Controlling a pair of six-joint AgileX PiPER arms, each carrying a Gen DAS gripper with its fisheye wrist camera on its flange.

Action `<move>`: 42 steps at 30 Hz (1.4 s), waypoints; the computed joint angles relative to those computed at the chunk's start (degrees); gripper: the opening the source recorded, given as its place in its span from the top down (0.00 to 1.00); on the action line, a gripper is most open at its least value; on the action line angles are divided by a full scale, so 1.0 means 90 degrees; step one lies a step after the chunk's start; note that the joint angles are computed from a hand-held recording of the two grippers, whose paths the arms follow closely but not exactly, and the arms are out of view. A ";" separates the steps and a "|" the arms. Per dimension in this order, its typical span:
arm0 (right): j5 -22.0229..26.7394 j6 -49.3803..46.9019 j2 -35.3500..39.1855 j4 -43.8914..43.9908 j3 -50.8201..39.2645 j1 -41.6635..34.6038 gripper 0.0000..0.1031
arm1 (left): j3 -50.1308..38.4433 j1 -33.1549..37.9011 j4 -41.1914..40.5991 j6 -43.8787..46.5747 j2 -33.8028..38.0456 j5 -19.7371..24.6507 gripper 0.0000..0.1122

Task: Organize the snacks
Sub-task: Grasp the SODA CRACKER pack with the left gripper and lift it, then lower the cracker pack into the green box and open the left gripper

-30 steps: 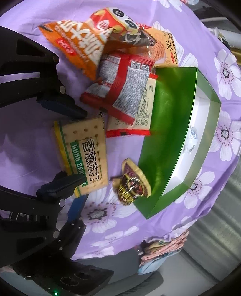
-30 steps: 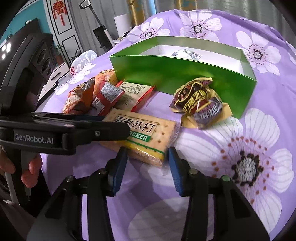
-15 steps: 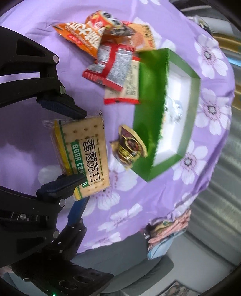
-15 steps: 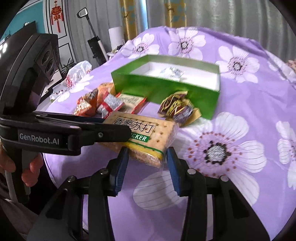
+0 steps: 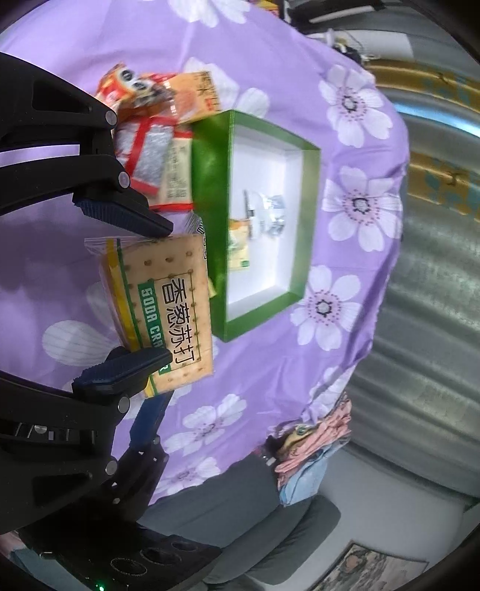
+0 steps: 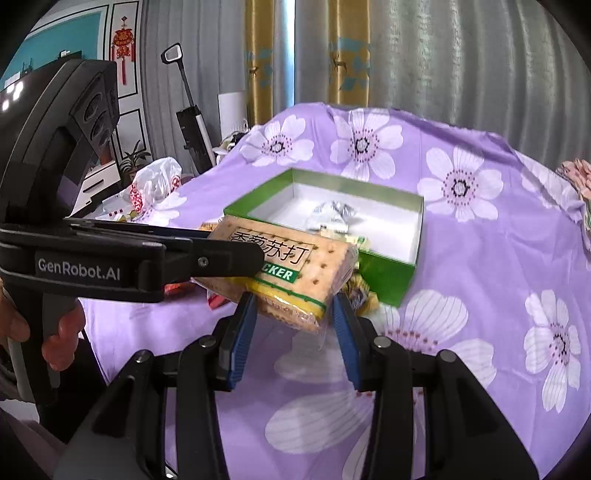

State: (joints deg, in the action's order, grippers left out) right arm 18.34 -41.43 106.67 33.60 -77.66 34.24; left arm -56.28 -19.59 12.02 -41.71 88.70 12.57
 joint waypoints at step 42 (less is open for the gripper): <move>0.1663 0.1545 0.2957 -0.1217 -0.5022 -0.0101 0.58 | -0.2476 0.1780 -0.4323 0.5044 0.1945 0.0762 0.45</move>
State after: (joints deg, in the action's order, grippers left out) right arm 33.30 -27.53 133.28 22.65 -122.86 33.34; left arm -78.57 -3.56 -26.89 3.69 106.20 19.42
